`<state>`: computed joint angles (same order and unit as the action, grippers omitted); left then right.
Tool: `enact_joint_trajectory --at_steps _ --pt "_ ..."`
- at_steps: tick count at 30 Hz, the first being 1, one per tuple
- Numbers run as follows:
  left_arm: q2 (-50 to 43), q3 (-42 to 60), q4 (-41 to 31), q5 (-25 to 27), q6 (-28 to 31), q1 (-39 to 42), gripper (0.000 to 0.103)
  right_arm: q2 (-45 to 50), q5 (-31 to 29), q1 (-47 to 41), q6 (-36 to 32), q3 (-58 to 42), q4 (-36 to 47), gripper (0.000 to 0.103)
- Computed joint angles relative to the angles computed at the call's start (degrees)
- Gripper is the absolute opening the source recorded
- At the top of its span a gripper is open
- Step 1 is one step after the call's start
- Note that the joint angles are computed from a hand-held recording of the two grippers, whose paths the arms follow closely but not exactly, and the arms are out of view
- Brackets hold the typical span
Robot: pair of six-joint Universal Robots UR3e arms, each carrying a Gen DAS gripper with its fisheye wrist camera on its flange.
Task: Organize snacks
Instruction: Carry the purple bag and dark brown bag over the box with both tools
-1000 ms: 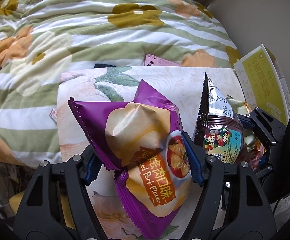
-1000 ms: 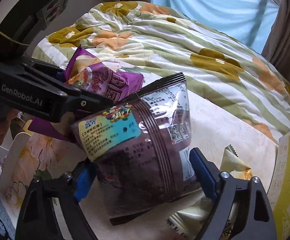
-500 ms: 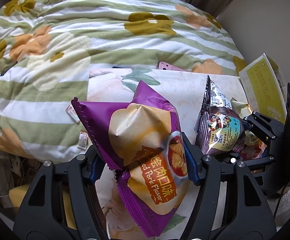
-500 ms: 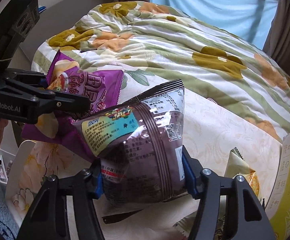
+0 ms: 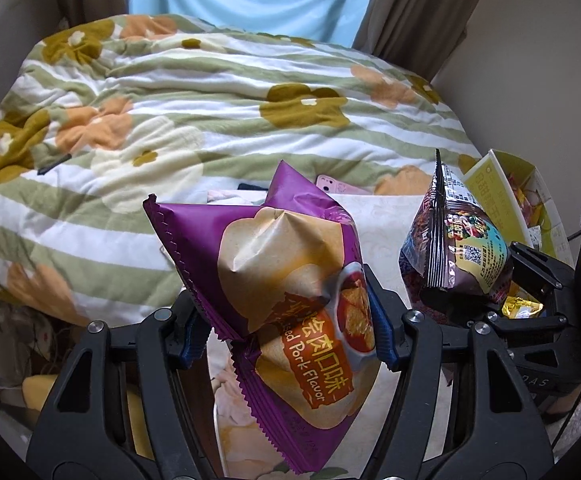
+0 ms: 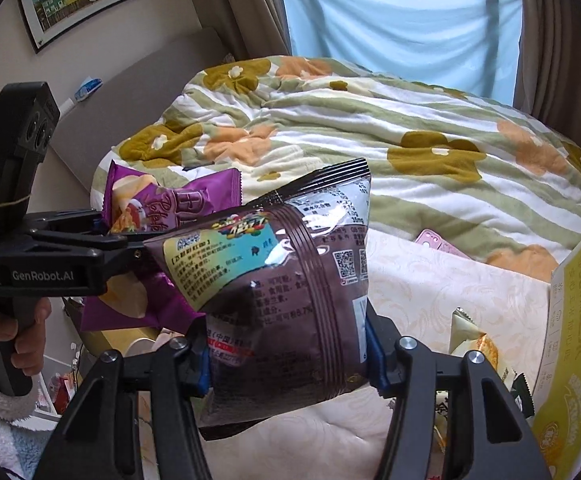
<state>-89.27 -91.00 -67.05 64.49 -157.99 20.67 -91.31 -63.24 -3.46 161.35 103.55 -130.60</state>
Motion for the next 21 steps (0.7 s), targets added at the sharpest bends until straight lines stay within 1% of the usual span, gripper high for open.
enact_joint_trajectory --at_steps 3,5,7,9,11,15,18,21 --pt "4.1 0.3 0.0 0.1 -2.7 -1.4 0.062 -5.1 2.5 -2.9 0.4 0.2 3.1 0.053" --pt "6.2 1.1 -0.2 0.4 -5.8 -3.2 0.062 -8.9 4.8 -6.3 -0.6 -0.4 7.4 0.053" --pt "7.7 2.4 -0.2 0.7 -9.3 -5.8 0.062 -12.8 6.9 -10.6 -2.9 -1.7 13.1 0.053" --pt "8.0 4.2 0.4 1.8 -12.9 -9.8 0.062 -16.8 9.0 -15.8 -7.1 -3.4 19.8 0.053" --pt "6.7 6.7 2.3 4.4 -17.3 -15.3 0.062 -20.4 11.5 -22.8 -13.1 -5.8 27.8 0.053" --pt "1.0 13.5 5.7 9.6 -26.1 -26.8 0.062 -24.5 15.8 -38.7 -28.1 -11.9 45.5 0.053" --pt "-6.5 21.9 6.8 14.1 -31.7 -35.7 0.062 -24.0 17.5 -49.8 -38.7 -17.2 56.8 0.053" --pt "-16.2 33.7 5.5 18.3 -36.2 -43.9 0.062 -21.4 18.7 -59.1 -47.3 -22.4 65.5 0.053"
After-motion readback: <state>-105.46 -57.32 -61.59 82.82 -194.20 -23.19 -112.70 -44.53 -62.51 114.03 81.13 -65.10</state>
